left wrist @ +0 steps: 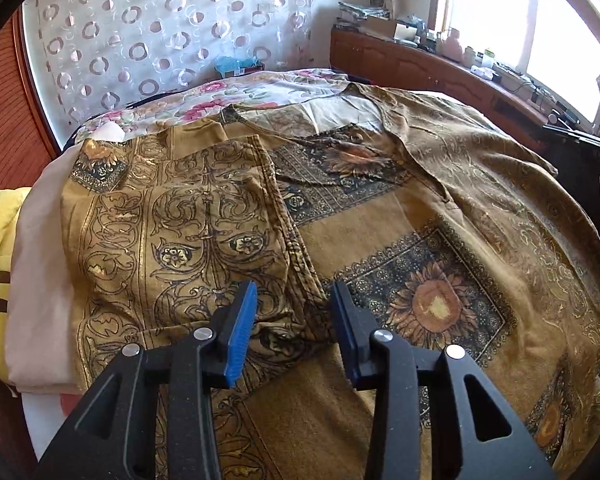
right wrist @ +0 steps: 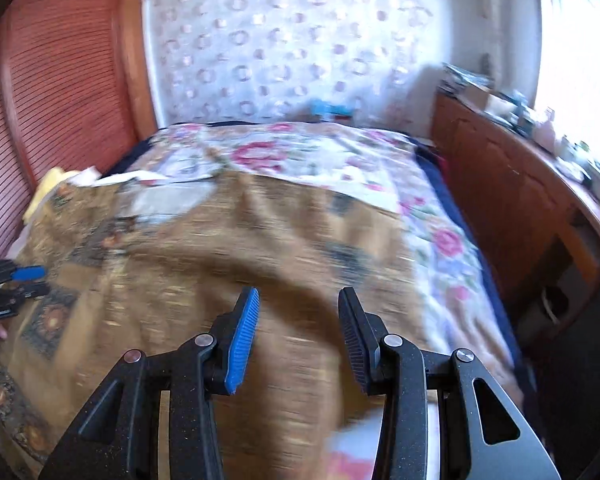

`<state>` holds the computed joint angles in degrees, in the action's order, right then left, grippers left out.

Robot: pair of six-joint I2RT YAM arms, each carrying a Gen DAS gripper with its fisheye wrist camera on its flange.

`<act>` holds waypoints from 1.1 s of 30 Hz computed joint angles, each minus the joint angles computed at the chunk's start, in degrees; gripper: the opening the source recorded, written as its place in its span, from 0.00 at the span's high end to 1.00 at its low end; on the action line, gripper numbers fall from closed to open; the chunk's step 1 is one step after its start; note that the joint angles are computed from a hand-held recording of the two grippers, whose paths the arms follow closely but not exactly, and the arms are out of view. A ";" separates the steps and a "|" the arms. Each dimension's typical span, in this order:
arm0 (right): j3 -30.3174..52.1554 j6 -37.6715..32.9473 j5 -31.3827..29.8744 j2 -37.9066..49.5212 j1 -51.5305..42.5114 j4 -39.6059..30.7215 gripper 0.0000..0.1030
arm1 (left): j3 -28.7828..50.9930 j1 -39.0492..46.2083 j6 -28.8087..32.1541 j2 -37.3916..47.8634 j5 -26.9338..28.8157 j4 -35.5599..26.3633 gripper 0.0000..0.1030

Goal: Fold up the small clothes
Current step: 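Grasp the shirt's other side edge with the right gripper and lift it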

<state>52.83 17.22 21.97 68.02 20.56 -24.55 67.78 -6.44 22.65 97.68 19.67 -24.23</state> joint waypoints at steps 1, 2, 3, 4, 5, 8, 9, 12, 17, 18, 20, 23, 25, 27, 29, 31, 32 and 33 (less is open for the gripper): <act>-1.42 -0.61 -1.08 -1.72 -2.63 -0.70 0.58 | 0.10 -0.04 -0.06 0.07 0.02 -0.05 0.62; -2.46 -1.08 -1.84 -2.81 -4.49 -1.12 0.58 | 0.12 -0.03 0.03 0.06 -0.09 -0.05 0.62; -3.10 -1.49 -2.56 -3.48 -6.21 -1.65 0.58 | 0.10 0.02 0.12 0.02 -0.13 -0.06 0.62; -4.07 -1.96 -3.68 -4.34 -8.26 -2.10 0.58 | 0.05 0.02 0.18 -0.04 -0.19 -0.05 0.62; -5.21 -2.49 -5.01 -5.15 -10.46 -2.45 0.58 | 0.12 0.04 0.21 0.01 -0.18 -0.09 0.62; -7.59 -3.02 -8.04 -6.34 -15.03 -2.75 0.58 | 0.41 -0.02 0.29 0.18 -0.09 -0.33 0.60; -7.75 -2.91 -8.84 -6.33 -16.08 -2.97 0.58 | 0.37 -0.22 0.52 0.16 -0.12 -0.35 0.57; -8.39 -3.02 -12.89 -5.71 -19.71 -3.11 0.58 | 0.34 -0.89 0.62 0.13 -0.32 -0.32 0.56; -9.00 -3.86 -19.33 -5.80 -24.54 -2.72 0.58 | 0.23 -1.07 1.08 -0.08 0.10 -0.64 0.56; -8.76 -3.60 -19.71 -5.33 -24.56 -2.52 0.58 | 0.29 -1.17 1.03 -0.06 0.06 -0.68 0.56; -9.01 -3.89 -21.71 -5.30 -25.52 -2.14 0.58 | 0.22 -1.20 0.98 -0.13 0.03 -0.67 0.56; -9.89 -4.01 -25.17 -6.46 -26.80 -1.96 0.63 | 0.15 -1.23 1.03 -0.24 -0.13 -0.60 0.55; -11.24 -4.81 -25.60 -7.92 -26.88 -0.96 0.78 | 0.25 -1.20 1.04 -0.18 -0.11 -0.66 0.55; -12.10 -5.53 -23.81 -8.21 -25.49 0.17 0.83 | 0.20 -1.24 0.86 -0.22 0.03 -0.69 0.55; -12.15 -4.94 -18.56 -8.63 -22.07 -0.16 0.89 | 0.14 -1.20 1.02 -0.28 -0.14 -0.61 0.55; -12.37 -5.55 -16.84 -8.37 -21.04 0.60 0.93 | 0.14 -1.08 1.13 -0.30 -0.09 -0.65 0.55; -12.43 -5.97 -16.57 -8.28 -20.85 0.78 0.94 | 0.14 -1.08 1.13 -0.30 -0.09 -0.65 0.55; -12.57 -6.43 -16.54 -8.33 -20.80 1.03 0.95 | 0.13 -1.11 1.09 -0.30 -0.07 -0.66 0.55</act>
<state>40.26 10.79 5.42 59.69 -0.24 -23.52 67.92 -7.55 23.74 97.38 19.59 -24.88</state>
